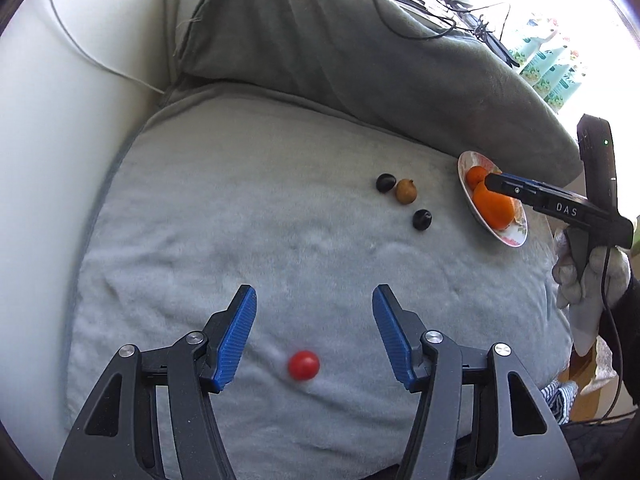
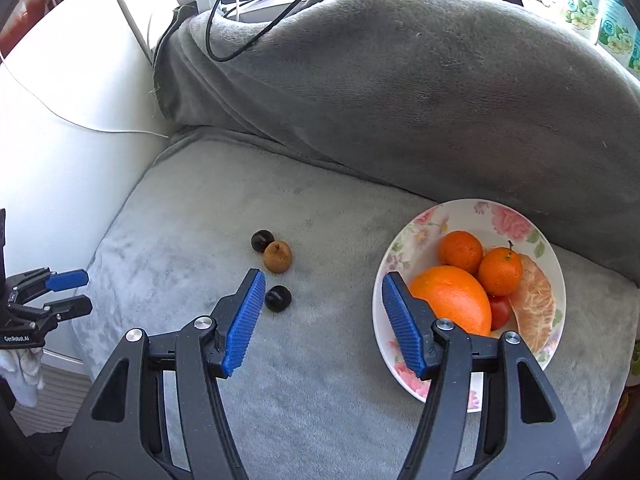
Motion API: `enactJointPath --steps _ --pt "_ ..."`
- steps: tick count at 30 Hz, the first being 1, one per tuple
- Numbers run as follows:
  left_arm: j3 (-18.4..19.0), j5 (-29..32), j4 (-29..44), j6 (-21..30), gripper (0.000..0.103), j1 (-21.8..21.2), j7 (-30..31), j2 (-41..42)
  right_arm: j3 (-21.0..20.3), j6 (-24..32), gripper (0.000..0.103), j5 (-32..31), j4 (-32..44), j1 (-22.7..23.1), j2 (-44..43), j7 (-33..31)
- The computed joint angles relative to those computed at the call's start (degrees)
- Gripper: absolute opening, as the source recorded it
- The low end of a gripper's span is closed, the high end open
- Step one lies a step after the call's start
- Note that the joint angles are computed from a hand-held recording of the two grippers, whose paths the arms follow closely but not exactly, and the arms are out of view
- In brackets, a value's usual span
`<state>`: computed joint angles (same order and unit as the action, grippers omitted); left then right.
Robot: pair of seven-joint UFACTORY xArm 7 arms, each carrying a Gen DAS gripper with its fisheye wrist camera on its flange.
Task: Organize fruits
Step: 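Withdraw both open grippers from the plate toward the remaining fruits, then grasp a cherry tomato with the left gripper while the right gripper grasps another brown fruit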
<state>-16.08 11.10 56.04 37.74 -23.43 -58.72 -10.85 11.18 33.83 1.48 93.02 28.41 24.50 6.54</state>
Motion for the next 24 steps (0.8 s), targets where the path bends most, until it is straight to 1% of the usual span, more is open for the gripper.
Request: enactJointPath --steps 2,4,6,10,12,14,17,20,24 --pt "-0.3 -0.7 -1.5 0.0 0.058 -0.3 -1.1 -0.8 0.0 1.2 0.064 -0.6 2.4 0.6 1.8 -0.4" --pt "-0.7 -1.1 -2.6 0.1 0.055 -0.6 -2.1 -1.1 0.2 2.5 0.064 -0.7 4.8 1.1 3.6 -1.2" --pt "-0.9 -1.8 -3.4 -0.3 0.05 -1.1 -2.8 -0.9 0.0 3.6 0.064 -1.3 6.5 1.8 5.1 -1.6" --pt "-1.3 -2.5 -4.2 -0.7 0.045 -2.0 -3.0 0.1 -0.4 6.3 0.063 -2.0 10.7 2.9 8.3 -2.6" --pt "-1.3 -2.5 -4.0 -1.0 0.041 -2.4 -3.2 0.7 -0.5 7.1 0.061 -1.7 11.8 3.0 9.3 -3.0" --pt "-1.4 -2.2 -3.9 -1.1 0.041 -2.8 -3.7 1.3 -0.4 8.0 0.058 -1.4 13.3 3.2 10.5 -3.6" --pt "-1.0 -2.6 -4.1 -1.5 0.038 -3.3 -2.9 2.1 -0.7 10.0 0.054 -1.6 16.8 3.9 13.0 -4.4" --pt "-0.7 -2.7 -4.1 -1.7 0.038 -3.5 -2.8 2.5 -0.7 12.1 0.047 -1.5 20.3 4.4 15.4 -5.7" --pt "-0.5 -2.6 -4.1 -1.6 0.034 -3.5 -3.0 2.8 -1.1 15.2 0.046 -1.2 25.6 5.3 19.0 -7.0"
